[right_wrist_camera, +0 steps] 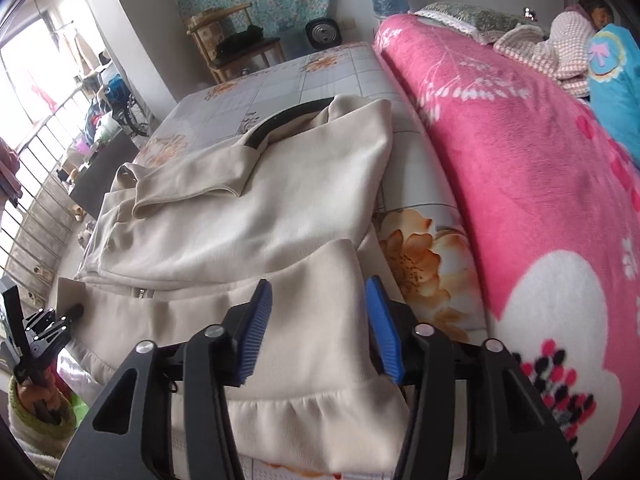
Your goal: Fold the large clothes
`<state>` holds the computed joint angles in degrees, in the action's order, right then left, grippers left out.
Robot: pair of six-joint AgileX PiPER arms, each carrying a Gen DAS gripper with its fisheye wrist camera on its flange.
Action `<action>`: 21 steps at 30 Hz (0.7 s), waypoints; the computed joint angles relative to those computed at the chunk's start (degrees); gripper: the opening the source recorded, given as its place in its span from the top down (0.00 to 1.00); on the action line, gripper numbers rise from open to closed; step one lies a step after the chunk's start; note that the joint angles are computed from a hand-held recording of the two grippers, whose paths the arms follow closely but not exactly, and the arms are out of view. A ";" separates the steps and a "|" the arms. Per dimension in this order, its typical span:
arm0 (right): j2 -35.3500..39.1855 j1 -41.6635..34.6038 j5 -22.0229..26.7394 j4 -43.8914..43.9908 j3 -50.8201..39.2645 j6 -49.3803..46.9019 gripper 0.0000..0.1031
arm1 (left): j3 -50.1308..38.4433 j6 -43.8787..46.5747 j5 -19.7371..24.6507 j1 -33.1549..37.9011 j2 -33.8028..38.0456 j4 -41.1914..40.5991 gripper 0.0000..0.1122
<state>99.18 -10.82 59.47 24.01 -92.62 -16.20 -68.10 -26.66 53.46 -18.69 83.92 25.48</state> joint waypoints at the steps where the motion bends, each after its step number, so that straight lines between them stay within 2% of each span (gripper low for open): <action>1: 0.75 0.10 0.08 -0.31 -0.30 -0.02 0.57 | 0.00 0.11 -0.03 0.10 -0.04 -0.20 0.78; 8: -1.38 -2.20 2.82 -0.31 2.87 -1.68 0.59 | -0.43 0.65 0.85 -0.61 0.37 0.55 0.78; 15: 2.79 -2.63 5.74 2.45 -1.68 -2.61 0.60 | -1.08 0.78 1.70 -0.97 0.86 0.86 0.78; 19: 3.05 1.05 4.66 -4.90 -3.44 1.27 0.78 | -1.83 0.29 2.65 -1.11 1.29 0.80 0.78; 21: 1.52 2.76 3.77 -8.22 -2.48 2.22 0.81 | -2.20 0.32 3.10 -1.07 1.47 0.58 0.78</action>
